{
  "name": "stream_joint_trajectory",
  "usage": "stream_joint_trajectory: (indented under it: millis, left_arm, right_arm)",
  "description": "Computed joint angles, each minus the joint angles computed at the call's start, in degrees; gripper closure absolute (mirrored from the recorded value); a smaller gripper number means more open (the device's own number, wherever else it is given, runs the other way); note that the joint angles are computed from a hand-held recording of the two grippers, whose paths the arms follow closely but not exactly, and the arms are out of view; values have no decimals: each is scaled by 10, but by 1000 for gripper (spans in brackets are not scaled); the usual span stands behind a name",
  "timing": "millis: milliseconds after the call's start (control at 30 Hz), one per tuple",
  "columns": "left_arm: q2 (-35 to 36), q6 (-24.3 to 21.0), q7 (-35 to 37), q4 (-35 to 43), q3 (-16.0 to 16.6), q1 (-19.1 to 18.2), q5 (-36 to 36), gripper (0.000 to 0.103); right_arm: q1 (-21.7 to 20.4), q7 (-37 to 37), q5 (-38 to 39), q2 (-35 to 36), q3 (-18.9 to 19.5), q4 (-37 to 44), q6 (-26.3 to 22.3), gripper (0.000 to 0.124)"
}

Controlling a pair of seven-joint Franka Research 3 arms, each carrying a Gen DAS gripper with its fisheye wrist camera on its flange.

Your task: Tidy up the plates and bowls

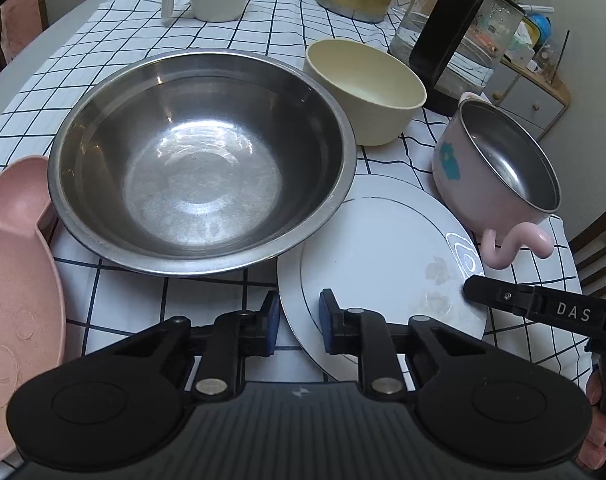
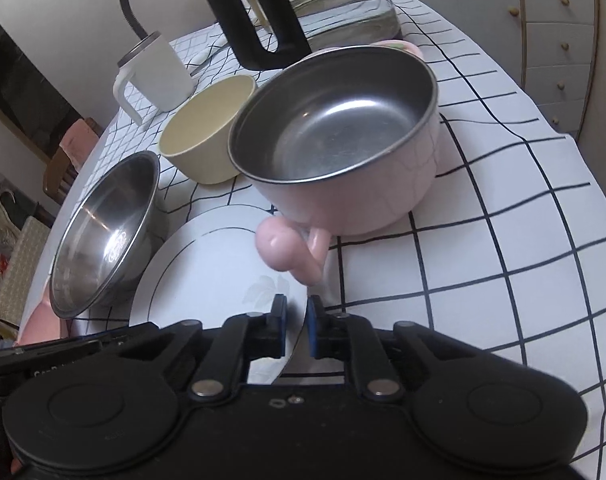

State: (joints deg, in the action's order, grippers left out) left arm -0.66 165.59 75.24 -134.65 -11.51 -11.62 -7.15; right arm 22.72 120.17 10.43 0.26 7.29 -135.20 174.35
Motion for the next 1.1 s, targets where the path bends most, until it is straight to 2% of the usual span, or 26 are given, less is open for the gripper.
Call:
stream_joint_trajectory:
  millis: [67, 333, 433, 600, 933, 1100]
  left_arm:
    - [-5, -4, 9, -3, 0, -1, -11, 84]
    - [-48, -3, 89, -47, 10, -29, -91, 84]
    - [-71, -3, 118, -67, 22, -49, -126, 84]
    - [-120, -10, 159, -105, 48, -83, -166, 84]
    - [-272, -47, 157, -207, 97, -119, -144, 85]
    - [-380, -89, 147, -267, 120, -111, -109, 84]
  right_arm:
    - [1, -16, 21, -5, 2, -4, -1, 114]
    - [-14, 60, -75, -43, 16, -38, -7, 114]
    - [-25, 78, -98, -65, 30, -56, -8, 114]
    - [-28, 79, -86, -108, 46, -93, -8, 114]
    - [-55, 168, -94, -207, 130, -142, -33, 115]
    - [-58, 233, -108, -250, 180, -146, -59, 115]
